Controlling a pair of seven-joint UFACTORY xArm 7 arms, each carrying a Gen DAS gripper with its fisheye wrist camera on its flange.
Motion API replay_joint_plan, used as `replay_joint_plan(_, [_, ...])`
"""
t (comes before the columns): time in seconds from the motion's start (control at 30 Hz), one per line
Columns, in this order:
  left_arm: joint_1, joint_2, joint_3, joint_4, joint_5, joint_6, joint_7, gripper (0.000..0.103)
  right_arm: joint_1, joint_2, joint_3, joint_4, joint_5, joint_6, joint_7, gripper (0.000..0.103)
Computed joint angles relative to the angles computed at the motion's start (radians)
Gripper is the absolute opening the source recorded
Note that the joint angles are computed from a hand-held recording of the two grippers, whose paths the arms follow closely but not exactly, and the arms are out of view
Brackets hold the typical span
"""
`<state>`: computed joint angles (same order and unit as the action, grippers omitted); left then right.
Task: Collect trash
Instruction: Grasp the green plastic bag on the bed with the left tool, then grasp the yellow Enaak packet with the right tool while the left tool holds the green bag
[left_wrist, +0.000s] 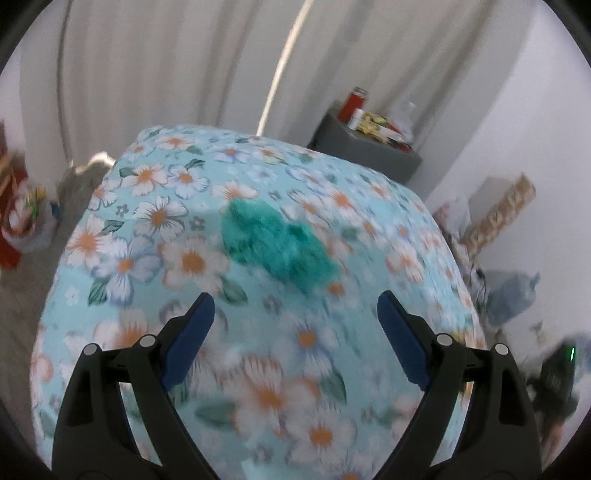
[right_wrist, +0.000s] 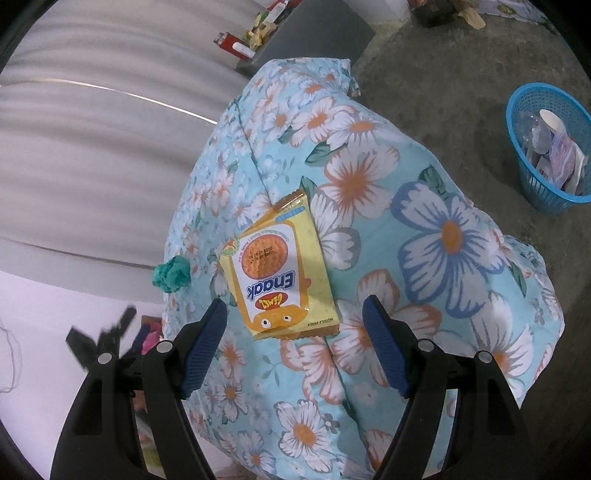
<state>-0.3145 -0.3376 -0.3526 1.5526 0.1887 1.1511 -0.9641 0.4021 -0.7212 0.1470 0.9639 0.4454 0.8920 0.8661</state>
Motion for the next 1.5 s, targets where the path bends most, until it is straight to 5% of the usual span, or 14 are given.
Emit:
replay_joint_plan(0.33, [0.032,0.116,0.116,-0.046,-0.179,-0.107,-0.209,0.085,-0.003,0.026,0.008,0.012,-0.012,0.011,0.012,0.074])
replay_joint_plan(0.47, [0.014,0.191,0.072,0.035,-0.034,-0.065,-0.281,0.084,-0.003,0.026,0.007,0.006,-0.010,0.005,0.013,0.074])
replay_joint_plan(0.57, [-0.026,0.246,0.062,0.098,0.056,-0.045,-0.288,0.074,-0.002,0.027,0.008,0.005,-0.011,0.005,0.015,0.074])
replay_joint_plan(0.7, [-0.100,0.329,0.065,0.194,0.168,-0.023,-0.202,0.059,0.000,0.025,0.005,0.001,-0.008,-0.002,0.012,0.074])
replay_joint_plan(0.77, [-0.132,0.356,0.076,0.224,0.189,-0.035,-0.148,0.043,0.000,0.023,0.003,-0.002,-0.007,-0.008,0.009,0.074])
replay_joint_plan(0.87, [-0.185,0.402,0.090,0.298,0.226,0.008,-0.077,0.041,0.002,0.017,-0.001,-0.009,-0.003,-0.015,0.003,0.074])
replay_joint_plan(1.03, [-0.215,0.335,0.095,0.250,0.086,-0.028,0.038,0.040,0.010,0.001,-0.014,-0.025,0.011,-0.027,-0.014,0.074])
replay_joint_plan(1.13, [-0.216,0.245,0.090,0.168,-0.121,-0.054,0.144,0.040,0.014,-0.016,-0.026,-0.039,0.023,-0.030,-0.028,0.074])
replay_joint_plan(1.4, [-0.267,0.204,0.040,0.213,-0.377,0.143,0.436,0.041,0.029,-0.033,-0.045,-0.053,0.057,-0.047,-0.071,0.074])
replay_joint_plan(1.5, [-0.281,0.213,0.003,0.199,-0.332,0.192,0.409,0.043,0.030,-0.026,-0.042,-0.051,0.062,-0.055,-0.082,0.073])
